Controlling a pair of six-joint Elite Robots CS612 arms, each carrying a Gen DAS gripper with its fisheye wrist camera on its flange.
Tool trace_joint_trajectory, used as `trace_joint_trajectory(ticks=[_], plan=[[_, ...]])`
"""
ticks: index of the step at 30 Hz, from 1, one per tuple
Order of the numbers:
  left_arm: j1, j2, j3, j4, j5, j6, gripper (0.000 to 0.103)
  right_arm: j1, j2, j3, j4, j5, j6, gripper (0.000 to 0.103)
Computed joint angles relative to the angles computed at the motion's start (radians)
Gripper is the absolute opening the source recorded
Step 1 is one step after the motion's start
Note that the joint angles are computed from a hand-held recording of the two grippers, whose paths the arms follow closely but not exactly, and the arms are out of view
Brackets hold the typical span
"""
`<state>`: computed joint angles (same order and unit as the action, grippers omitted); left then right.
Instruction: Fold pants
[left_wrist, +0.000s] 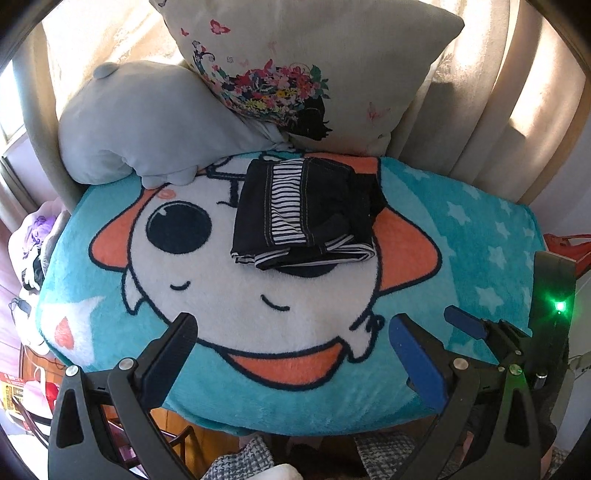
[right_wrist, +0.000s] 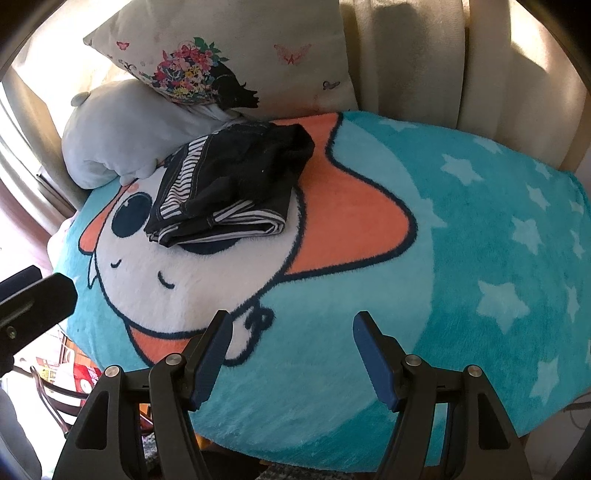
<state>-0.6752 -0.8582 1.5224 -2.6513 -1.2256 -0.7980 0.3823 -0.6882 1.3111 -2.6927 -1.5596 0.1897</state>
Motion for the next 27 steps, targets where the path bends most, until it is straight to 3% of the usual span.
trace_joint_trajectory(ticks=[10, 27], plan=[[0.008, 0.011, -0.015, 0.011, -0.031, -0.006, 0.103, 0.005, 0.003, -0.002, -0.033, -0.050, -0.026, 0.072], [0.024, 0.025, -0.028, 0.009, -0.078, -0.023, 0.103, 0.006, 0.019, -0.030, -0.016, -0.047, -0.053, 0.073]])
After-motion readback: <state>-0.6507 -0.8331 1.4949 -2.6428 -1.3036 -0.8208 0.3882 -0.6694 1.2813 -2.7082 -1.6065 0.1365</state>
